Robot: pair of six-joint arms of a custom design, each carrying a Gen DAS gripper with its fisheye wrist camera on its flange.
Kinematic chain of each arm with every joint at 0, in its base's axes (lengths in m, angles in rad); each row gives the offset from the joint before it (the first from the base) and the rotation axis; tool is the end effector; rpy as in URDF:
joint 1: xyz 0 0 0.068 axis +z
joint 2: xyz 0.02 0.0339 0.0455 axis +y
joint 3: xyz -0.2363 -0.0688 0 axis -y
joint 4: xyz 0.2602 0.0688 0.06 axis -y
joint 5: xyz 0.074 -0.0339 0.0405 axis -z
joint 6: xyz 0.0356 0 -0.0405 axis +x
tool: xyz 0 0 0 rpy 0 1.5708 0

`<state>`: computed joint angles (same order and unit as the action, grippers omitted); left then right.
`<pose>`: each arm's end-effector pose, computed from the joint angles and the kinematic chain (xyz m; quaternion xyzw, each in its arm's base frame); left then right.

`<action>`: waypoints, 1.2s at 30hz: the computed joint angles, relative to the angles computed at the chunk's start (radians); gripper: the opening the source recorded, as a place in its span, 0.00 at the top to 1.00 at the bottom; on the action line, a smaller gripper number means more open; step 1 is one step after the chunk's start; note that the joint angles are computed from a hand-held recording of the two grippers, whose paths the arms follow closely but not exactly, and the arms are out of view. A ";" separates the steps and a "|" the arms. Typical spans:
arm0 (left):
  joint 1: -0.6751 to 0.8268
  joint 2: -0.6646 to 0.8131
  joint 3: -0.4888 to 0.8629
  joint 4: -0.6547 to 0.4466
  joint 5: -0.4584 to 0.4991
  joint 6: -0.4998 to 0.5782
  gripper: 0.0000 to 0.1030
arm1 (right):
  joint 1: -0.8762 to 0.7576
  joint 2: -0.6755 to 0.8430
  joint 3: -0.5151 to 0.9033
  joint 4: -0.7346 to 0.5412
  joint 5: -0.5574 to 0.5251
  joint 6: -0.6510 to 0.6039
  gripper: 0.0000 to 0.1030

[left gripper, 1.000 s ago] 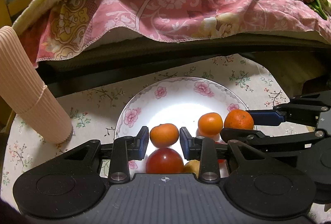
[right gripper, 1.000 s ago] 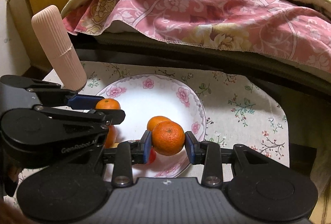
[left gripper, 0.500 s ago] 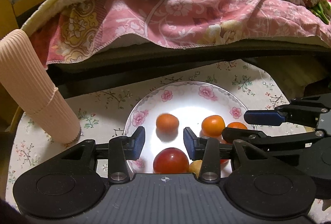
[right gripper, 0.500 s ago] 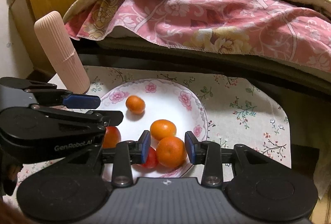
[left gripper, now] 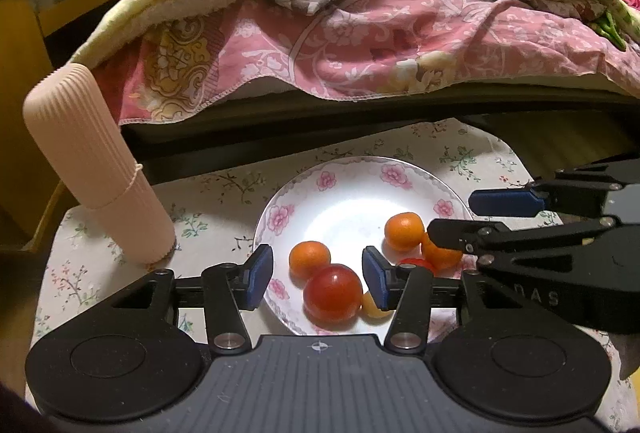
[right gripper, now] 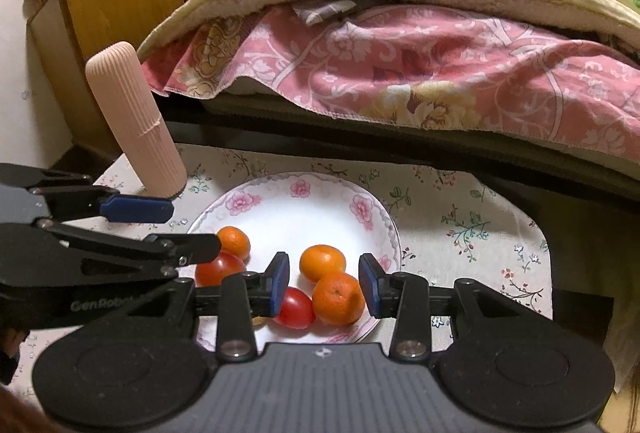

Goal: Organize fruits
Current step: 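Open the left tool over the plate while the right tool releases its tangerine, then grasp a brown fruit with the left tool while the right tool grasps a cherry tomato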

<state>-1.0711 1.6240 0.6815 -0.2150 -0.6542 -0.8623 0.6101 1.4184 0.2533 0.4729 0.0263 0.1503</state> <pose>0.1508 -0.2311 0.0806 0.0310 0.9287 0.0187 0.3692 0.1860 0.1289 0.0617 -0.2008 0.8824 0.1468 0.3993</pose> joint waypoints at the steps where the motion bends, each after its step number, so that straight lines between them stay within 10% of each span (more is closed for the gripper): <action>1: -0.007 -0.009 -0.003 -0.009 -0.004 -0.009 0.43 | 0.001 -0.013 -0.004 -0.006 0.001 0.001 0.61; 20: -0.207 -0.107 -0.043 -0.241 -0.046 -0.282 0.39 | 0.169 -0.310 -0.140 -0.198 0.058 0.049 0.61; 36: -0.373 -0.069 -0.111 -0.268 0.051 -0.460 0.37 | 0.321 -0.056 -0.123 -0.103 0.068 0.015 0.61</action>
<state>-1.4438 1.5546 0.5705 -0.4834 -0.6029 -1.3227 0.9314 1.3628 0.1307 0.3701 0.0939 0.1649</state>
